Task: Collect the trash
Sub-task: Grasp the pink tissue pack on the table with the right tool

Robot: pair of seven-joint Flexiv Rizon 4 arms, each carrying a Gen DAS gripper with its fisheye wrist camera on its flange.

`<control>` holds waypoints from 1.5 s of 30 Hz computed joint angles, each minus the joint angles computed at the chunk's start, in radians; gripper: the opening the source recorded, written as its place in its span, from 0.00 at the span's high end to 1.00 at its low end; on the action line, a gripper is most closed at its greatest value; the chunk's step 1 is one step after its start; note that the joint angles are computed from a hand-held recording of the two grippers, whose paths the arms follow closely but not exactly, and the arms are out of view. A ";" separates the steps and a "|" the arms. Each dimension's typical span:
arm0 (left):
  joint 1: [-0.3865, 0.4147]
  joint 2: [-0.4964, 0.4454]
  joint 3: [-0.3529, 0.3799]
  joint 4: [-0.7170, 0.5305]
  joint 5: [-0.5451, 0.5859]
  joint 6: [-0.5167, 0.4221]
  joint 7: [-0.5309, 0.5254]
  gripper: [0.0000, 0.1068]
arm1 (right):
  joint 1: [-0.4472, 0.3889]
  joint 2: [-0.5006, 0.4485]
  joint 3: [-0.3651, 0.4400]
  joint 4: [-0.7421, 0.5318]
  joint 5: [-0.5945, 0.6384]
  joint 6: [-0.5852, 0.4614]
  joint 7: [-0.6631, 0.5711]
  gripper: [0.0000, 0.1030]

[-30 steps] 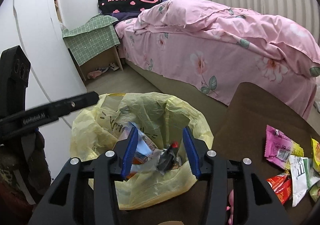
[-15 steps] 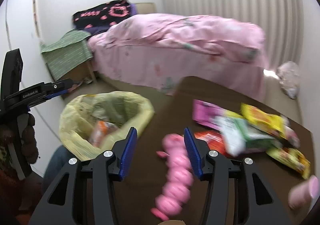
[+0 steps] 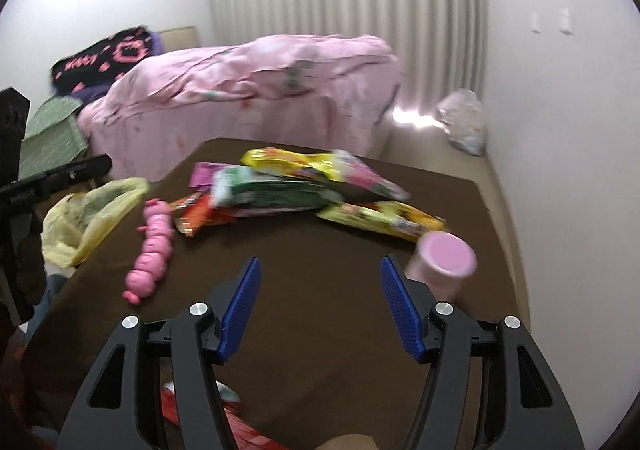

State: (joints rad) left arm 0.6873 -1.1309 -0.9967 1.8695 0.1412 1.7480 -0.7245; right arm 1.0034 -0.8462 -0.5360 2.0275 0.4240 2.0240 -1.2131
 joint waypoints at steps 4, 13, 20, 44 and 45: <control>-0.111 0.011 0.055 -0.065 -0.048 -0.044 0.002 0.50 | -0.047 -0.011 0.014 -0.017 -0.025 -0.005 0.000 0.43; -0.137 0.040 0.106 -0.068 -0.148 -0.072 -0.068 0.50 | -0.102 -0.167 -0.105 -0.331 -0.124 -0.168 0.100 0.43; -0.060 0.032 0.076 -0.034 -0.122 -0.037 -0.092 0.50 | -0.334 -0.278 0.029 -0.718 -0.348 -0.470 0.213 0.46; 0.027 0.024 0.038 0.050 -0.091 -0.054 -0.134 0.49 | -0.101 -0.002 0.076 -0.057 -0.351 -0.077 0.060 0.93; 0.023 0.029 0.040 0.056 -0.087 -0.054 -0.132 0.49 | -0.111 0.004 0.097 -0.047 -0.341 -0.064 0.045 0.93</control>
